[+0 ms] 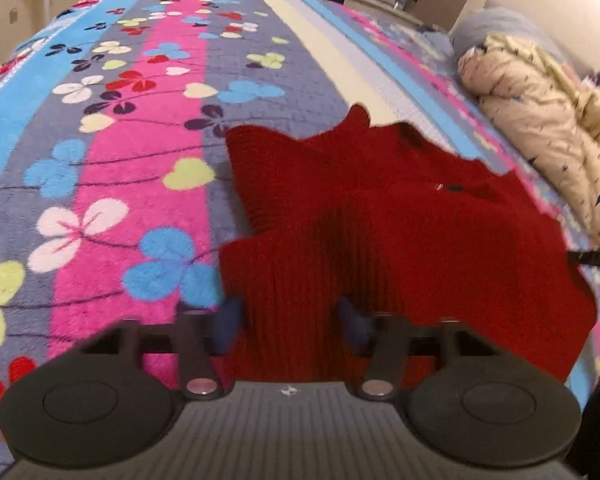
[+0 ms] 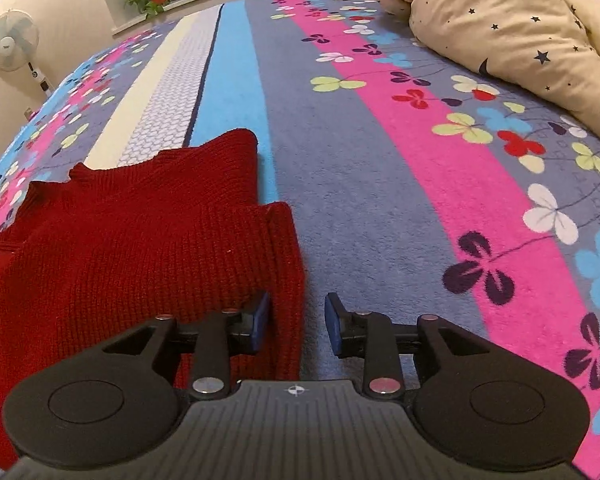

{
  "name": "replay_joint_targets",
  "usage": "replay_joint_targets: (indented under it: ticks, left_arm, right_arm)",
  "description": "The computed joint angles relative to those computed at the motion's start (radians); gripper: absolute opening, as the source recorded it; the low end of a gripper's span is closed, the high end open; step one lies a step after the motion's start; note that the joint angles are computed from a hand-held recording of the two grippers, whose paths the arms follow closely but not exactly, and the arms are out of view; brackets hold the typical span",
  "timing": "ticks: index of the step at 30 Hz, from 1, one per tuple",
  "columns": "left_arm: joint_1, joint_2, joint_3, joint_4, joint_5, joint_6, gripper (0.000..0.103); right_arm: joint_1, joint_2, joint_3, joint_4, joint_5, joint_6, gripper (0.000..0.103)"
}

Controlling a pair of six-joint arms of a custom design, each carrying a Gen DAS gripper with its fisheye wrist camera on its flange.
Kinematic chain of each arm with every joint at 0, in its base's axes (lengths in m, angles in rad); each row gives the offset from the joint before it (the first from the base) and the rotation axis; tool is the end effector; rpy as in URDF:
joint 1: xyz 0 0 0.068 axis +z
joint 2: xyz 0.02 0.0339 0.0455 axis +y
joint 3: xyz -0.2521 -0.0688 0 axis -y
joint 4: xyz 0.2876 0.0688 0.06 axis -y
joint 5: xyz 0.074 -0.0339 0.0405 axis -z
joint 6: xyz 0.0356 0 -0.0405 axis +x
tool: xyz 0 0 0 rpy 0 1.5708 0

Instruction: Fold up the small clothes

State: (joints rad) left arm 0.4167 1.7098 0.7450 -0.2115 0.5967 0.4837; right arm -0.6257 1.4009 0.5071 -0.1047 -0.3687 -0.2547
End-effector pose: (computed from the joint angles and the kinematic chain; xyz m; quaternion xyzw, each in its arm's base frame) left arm 0.2896 0.1063 0.0655 0.0890 0.9348 -0.1780 0.2941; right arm 0.2202 -0.1433 0.0853 0.1231 0.9364 0.0409 0.3260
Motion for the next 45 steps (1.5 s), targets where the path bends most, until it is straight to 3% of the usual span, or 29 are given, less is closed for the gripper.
replay_joint_targets:
  ticks: [1, 2, 3, 5, 6, 9, 11, 14, 16, 17, 18, 20, 25, 30, 32, 33, 34, 35, 38, 41, 42, 43, 44, 45]
  left_arm:
    - [0.002, -0.015, -0.009, 0.003, 0.012, 0.006, 0.018]
    - [-0.002, -0.045, -0.033, 0.037, 0.014, 0.019, 0.017]
    - [0.001, -0.079, -0.058, 0.063, 0.022, 0.039, 0.015]
    - [0.027, -0.156, -0.1, 0.09, 0.089, 0.071, 0.015]
    - [0.048, -0.196, -0.119, 0.098, 0.134, 0.078, 0.015]
    - [0.108, -0.274, -0.153, 0.139, 0.265, 0.07, 0.015]
    - [0.097, -0.298, -0.172, 0.182, 0.26, 0.028, 0.015]
    - [0.033, -0.226, -0.131, 0.15, 0.126, 0.041, 0.016]
    - [-0.006, -0.146, -0.076, 0.09, 0.01, 0.054, 0.017]
    - [-0.018, -0.121, -0.064, 0.096, -0.034, 0.038, 0.018]
    - [-0.015, -0.102, -0.048, 0.092, -0.029, 0.026, 0.019]
    - [0.004, -0.074, -0.012, 0.054, 0.025, 0.003, 0.023]
    - [0.015, -0.042, 0.039, -0.006, 0.071, -0.025, 0.042]
    - [0.0, -0.04, 0.021, -0.004, 0.009, -0.007, 0.043]
    - [-0.005, -0.031, 0.02, -0.002, -0.015, -0.002, 0.039]
    - [-0.005, -0.034, 0.016, 0.002, -0.019, 0.001, 0.025]
    - [-0.002, -0.034, 0.016, 0.002, -0.014, 0.004, 0.02]
    - [0.004, -0.038, 0.016, -0.006, 0.006, 0.012, 0.016]
    - [0.01, -0.088, -0.018, 0.025, 0.027, 0.047, 0.013]
    - [0.062, -0.207, -0.105, 0.175, 0.153, -0.03, 0.012]
    - [0.093, -0.246, -0.146, 0.276, 0.23, -0.11, 0.012]
    - [0.118, -0.286, -0.211, 0.453, 0.289, -0.238, 0.012]
    - [0.119, -0.306, -0.257, 0.594, 0.276, -0.336, 0.012]
    - [0.108, -0.307, -0.277, 0.668, 0.229, -0.381, 0.012]
  right_arm:
    - [-0.004, 0.001, -0.001, 0.002, -0.005, -0.005, 0.032]
    - [-0.012, -0.002, -0.002, 0.0, -0.016, -0.017, 0.025]
    - [-0.025, -0.017, -0.011, 0.002, -0.038, -0.029, 0.007]
    - [-0.044, -0.11, -0.068, 0.063, -0.076, -0.011, 0.007]
    - [-0.059, -0.161, -0.095, 0.096, -0.106, 0.0, 0.001]
    - [-0.111, -0.33, -0.205, 0.292, -0.153, 0.118, 0.0]
    - [-0.135, -0.3, -0.194, 0.353, -0.139, 0.192, 0.0]
    - [-0.149, -0.117, -0.059, 0.217, -0.199, 0.183, 0.0]
    - [-0.13, -0.026, 0.012, 0.111, -0.201, 0.157, 0.003]
    - [-0.119, -0.01, 0.024, 0.096, -0.177, 0.153, 0.011]
    - [-0.113, 0.009, 0.037, 0.086, -0.168, 0.149, 0.029]
    - [-0.123, 0.04, 0.058, 0.087, -0.165, 0.174, 0.054]
    - [-0.136, 0.141, 0.125, -0.023, -0.209, 0.161, 0.057]
    - [-0.1, 0.142, 0.129, -0.079, -0.198, 0.082, 0.059]
    - [-0.097, 0.125, 0.119, -0.078, -0.199, 0.075, 0.054]
    - [-0.095, 0.118, 0.113, -0.076, -0.202, 0.068, 0.041]
    - [-0.094, 0.105, 0.105, -0.078, -0.217, 0.05, 0.032]
    - [-0.095, 0.098, 0.103, -0.085, -0.236, 0.024, 0.016]
    - [-0.07, 0.019, 0.046, -0.044, -0.225, -0.032, 0.011]
    - [-0.096, -0.125, -0.053, 0.102, -0.273, 0.055, 0.01]
    - [-0.121, -0.177, -0.093, 0.185, -0.327, 0.114, 0.01]
    - [-0.141, -0.244, -0.157, 0.327, -0.369, 0.193, 0.01]
    - [-0.148, -0.292, -0.212, 0.461, -0.386, 0.255, 0.01]
    - [-0.138, -0.32, -0.261, 0.607, -0.372, 0.311, 0.01]
